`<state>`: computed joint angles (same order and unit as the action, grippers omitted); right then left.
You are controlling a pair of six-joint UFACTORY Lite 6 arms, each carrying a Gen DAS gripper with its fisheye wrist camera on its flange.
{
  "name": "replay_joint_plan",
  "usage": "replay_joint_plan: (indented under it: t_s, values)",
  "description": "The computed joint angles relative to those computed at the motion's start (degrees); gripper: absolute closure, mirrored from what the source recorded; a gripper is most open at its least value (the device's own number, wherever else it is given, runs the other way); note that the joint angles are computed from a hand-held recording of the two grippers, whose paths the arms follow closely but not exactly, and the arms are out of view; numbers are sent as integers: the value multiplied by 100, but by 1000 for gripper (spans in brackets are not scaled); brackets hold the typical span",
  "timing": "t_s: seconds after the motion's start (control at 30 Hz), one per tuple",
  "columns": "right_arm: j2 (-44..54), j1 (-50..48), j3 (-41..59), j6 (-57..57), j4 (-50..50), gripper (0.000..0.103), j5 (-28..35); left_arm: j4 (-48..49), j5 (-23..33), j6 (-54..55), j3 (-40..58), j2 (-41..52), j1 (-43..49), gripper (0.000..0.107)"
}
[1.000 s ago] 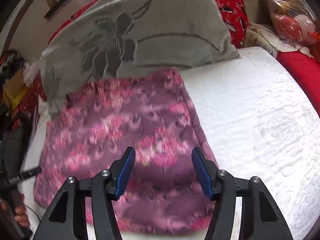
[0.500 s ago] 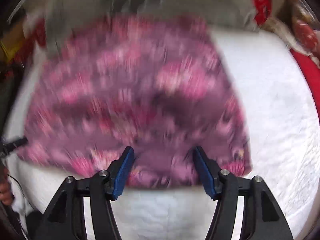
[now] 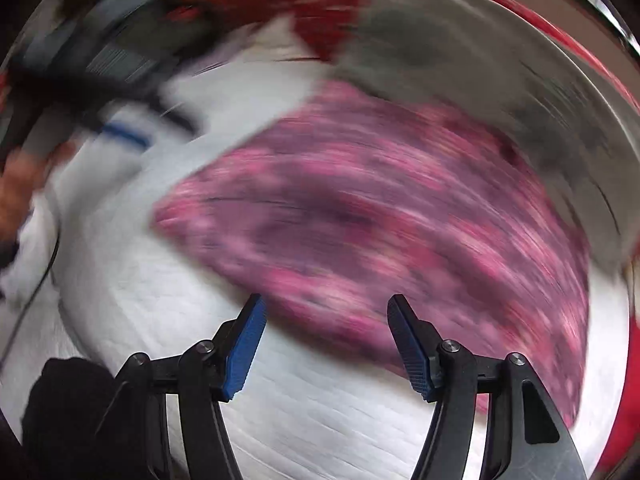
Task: Fold small clothes
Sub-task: 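Grasp the shirt edge with the right gripper and lift it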
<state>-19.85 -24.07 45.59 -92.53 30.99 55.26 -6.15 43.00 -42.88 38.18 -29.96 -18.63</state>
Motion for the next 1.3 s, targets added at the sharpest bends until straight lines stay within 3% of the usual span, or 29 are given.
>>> replay_joint_plan:
  t_s: [0.1, 0.23, 0.33, 0.37, 0.43, 0.63, 0.83, 0.87, 0.93, 1.0, 1.07, 1.3]
  values:
    - [-669, 728, -833, 26, 92, 38, -518, -768, -381, 1194, 162, 664, 691, 19]
    - [-1442, 1724, -1833, 41, 518, 39, -1971, -1104, -512, 1753, 528, 1254, 906, 19]
    - [-1446, 2251, -2062, -34, 925, 43, -2919, -1726, -635, 2453, 822, 1767, 1117, 19]
    - [-1358, 2310, -2078, -305, 1238, 48, -3122, -2092, -664, 2819, 903, 1937, 1244, 19]
    - [-999, 2341, -1894, -506, 1460, 101, -3351, -2724, -679, 3443, 1068, 2253, 1443, 19]
    - [-674, 1126, -1255, -1669, 2898, 98, -2179, -4178, -449, 4672, 2155, 3779, 1542, 19]
    - [-213, 541, -650, -1622, 3050, 98, -1339, -3530, -504, 3701, 3703, 5025, 947, 20]
    - [-185, 478, -602, -1605, 3050, 98, -1232, -3306, -474, 3479, 3948, 5165, 838, 25]
    - [-229, 393, -583, -1511, 3029, 98, -1063, -3276, -389, 3395, 4243, 5357, 750, 49]
    - [-50, 313, -455, -1500, 3087, 98, -958, -3078, -194, 3158, 4618, 5591, 673, 85]
    - [22, 193, -369, -1419, 3110, 98, -809, -2571, -148, 2700, 4828, 5643, 574, 98]
    - [564, -564, 384, -918, 3120, 98, 111, -1571, 0, 1631, 5471, 5436, 93, 99]
